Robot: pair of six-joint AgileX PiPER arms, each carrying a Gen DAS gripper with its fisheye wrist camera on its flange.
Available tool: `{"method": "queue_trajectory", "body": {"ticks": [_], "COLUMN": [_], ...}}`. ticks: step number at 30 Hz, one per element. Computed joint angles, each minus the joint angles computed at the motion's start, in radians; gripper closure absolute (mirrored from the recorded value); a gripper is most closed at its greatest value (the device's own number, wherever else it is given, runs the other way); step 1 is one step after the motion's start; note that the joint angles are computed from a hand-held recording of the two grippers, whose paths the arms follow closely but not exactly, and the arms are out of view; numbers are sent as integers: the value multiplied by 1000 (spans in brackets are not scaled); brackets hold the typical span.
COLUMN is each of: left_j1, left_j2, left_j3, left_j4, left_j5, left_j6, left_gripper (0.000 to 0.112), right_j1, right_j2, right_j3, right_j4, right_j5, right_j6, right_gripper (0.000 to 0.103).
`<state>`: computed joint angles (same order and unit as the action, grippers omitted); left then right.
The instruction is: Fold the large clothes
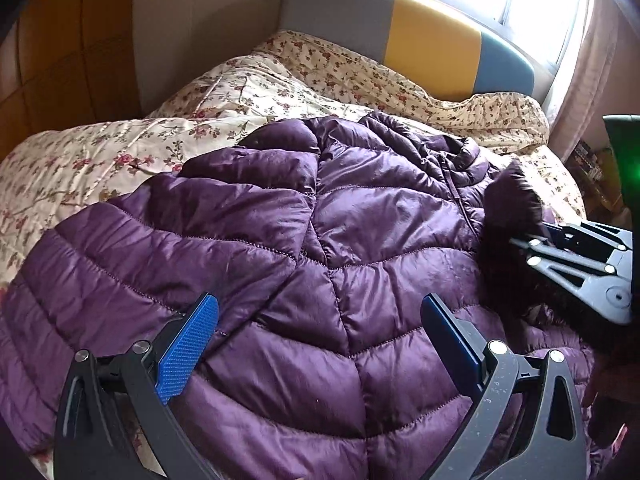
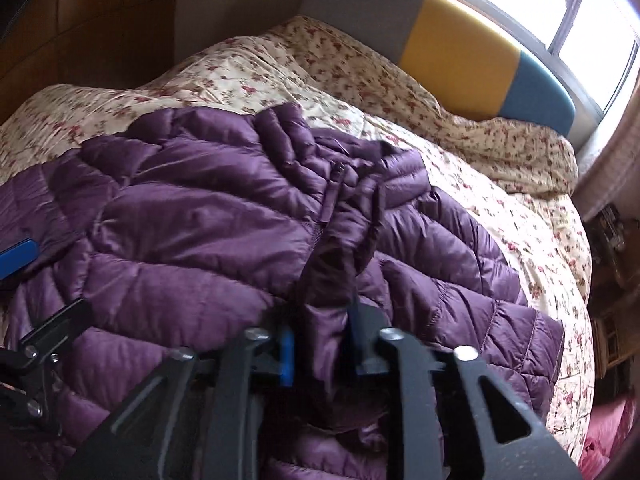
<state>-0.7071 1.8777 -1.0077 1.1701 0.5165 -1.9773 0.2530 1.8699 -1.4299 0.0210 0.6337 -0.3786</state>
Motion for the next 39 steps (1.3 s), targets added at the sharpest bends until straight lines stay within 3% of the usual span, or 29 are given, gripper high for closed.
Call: {"method": "queue_trajectory", "body": {"ticks": [1, 6, 8, 13, 17, 20, 22, 24, 27, 30, 31, 33, 35, 36, 38, 39], "left_j1": [-5, -26, -29, -36, -48, -42, -41, -48, -42, -17, -7, 27, 41, 37, 25, 22], "left_j2": [-4, -19, -22, -19, 5, 30, 42, 59, 91, 136, 148, 190, 208, 218, 221, 208], "left_j3": [1, -11, -17, -51, -111, -164, -188, -221, -274, -331, -347, -393, -405, -414, -410, -385], "left_j4": [-6, -19, -31, -63, -96, -128, -135, -155, -237, -358, -401, -570, -649, -638, -578, -515], "left_j5": [8, 35, 29, 19, 22, -17, -40, -38, -40, -58, -66, -97, -117, -112, -100, -114], "left_j6": [-2, 9, 16, 47, 112, 159, 165, 184, 276, 398, 438, 598, 671, 671, 625, 560], "left_gripper": [12, 12, 12, 12, 12, 12, 12, 12, 12, 13, 17, 44, 60, 79, 98, 102], "right_j1": [7, 6, -10, -83, -165, -232, -279, -324, -317, -344, -354, -369, -384, -390, -399, -405], "right_j2": [-13, -60, -84, -167, -203, -208, -199, -192, -211, -186, -173, -147, -117, -107, -89, -78], "right_j3": [16, 62, 83, 144, 161, 158, 135, 120, 169, 156, 143, 115, 77, 67, 51, 40], "right_j4": [-11, -38, -27, 71, 141, 182, 241, 340, 235, 178, 153, 124, 110, 106, 109, 120], "right_j5": [-14, -36, -43, -58, -44, -30, 23, 100, 11, -8, -13, -12, -1, -2, -1, 4], "right_j6": [4, 10, 5, -92, -155, -193, -247, -348, -293, -214, -182, -143, -114, -105, -94, -92], "right_gripper": [53, 44, 32, 15, 9, 8, 2, 2, 2, 3, 3, 3, 3, 3, 3, 3]}}
